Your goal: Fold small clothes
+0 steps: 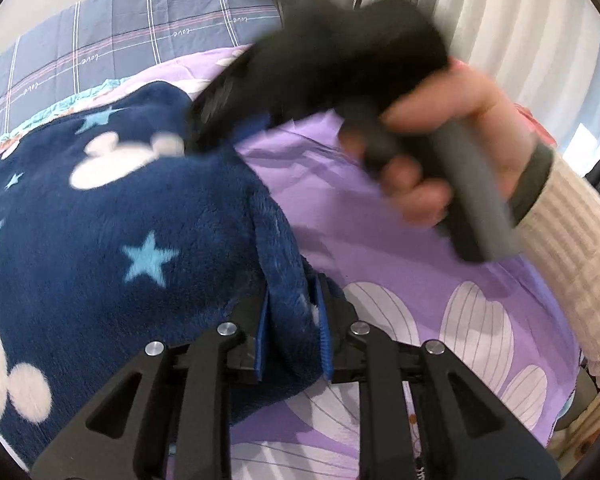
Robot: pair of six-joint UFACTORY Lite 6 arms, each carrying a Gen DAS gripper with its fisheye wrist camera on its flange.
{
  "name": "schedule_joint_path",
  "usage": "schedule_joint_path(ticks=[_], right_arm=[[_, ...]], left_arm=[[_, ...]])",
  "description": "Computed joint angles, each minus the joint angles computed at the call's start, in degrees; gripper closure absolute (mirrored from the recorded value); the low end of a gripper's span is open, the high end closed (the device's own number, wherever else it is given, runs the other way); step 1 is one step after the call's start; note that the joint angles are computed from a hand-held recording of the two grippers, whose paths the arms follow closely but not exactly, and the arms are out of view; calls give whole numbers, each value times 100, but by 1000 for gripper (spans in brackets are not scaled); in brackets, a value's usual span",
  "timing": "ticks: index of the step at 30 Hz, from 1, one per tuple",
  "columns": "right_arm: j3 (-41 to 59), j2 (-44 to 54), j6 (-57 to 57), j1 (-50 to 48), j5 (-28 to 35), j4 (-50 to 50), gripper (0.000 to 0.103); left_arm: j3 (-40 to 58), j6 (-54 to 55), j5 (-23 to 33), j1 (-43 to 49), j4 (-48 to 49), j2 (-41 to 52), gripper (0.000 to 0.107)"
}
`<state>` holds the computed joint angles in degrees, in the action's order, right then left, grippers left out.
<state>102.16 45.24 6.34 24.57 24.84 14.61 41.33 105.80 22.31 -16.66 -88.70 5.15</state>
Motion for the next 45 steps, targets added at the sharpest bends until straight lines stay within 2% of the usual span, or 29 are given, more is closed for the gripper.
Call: schedule_joint_path(ticks=[3,4,7,9,11,15,19,22,24,28,32,35,39,45], right_arm=[[-203,-54,-299,-119,-287,772,64],[-239,-102,-181,-109,-283,728,64],[-342,-316,918,103,-286,-479,64],[-327,-399,1654,214,-216,-1223,64],[-624,-796,2620,373,-128,-2171,64],[-1219,-1473,3867,744,22,-3571,64],[-1711,-1999,4557,1342,-12,-4206,64],[-2136,-2255,5283,1806,-192,-4589,64],[-2386,-2299,5957,2118,-217,-4996,63],[-2696,-2125,6964,2628,187,-5513,59],[-3260,-2296,8401,3033,447,-6591,59],[-3142,-2227,8450,3310,950,-6575,59],[-2509,-1886,7917,3450,1643,-6049,59],[-926,-1264,7322,3658,2676,-5855,55]], left_arm=[[-57,-30,114,101,80,-39,87],[-67,-196,198,169,262,-75,87],[66,-1119,793,609,1219,-93,81],[81,-1441,1421,1097,1771,-196,72],[-20,-1522,1863,1590,2162,-412,71],[-376,-1160,2364,2811,2625,-975,70],[-258,-1019,2691,4091,2993,-1025,70],[14,-1218,2969,4673,3171,-945,67],[103,-1120,3053,5049,3140,-921,56],[213,-744,3363,5657,3061,-929,52],[339,-588,3499,5935,3045,-668,48],[505,-470,3664,6206,3171,-462,48],[853,-287,3832,6621,3208,-23,48],[1577,-238,3703,6964,3157,788,48]])
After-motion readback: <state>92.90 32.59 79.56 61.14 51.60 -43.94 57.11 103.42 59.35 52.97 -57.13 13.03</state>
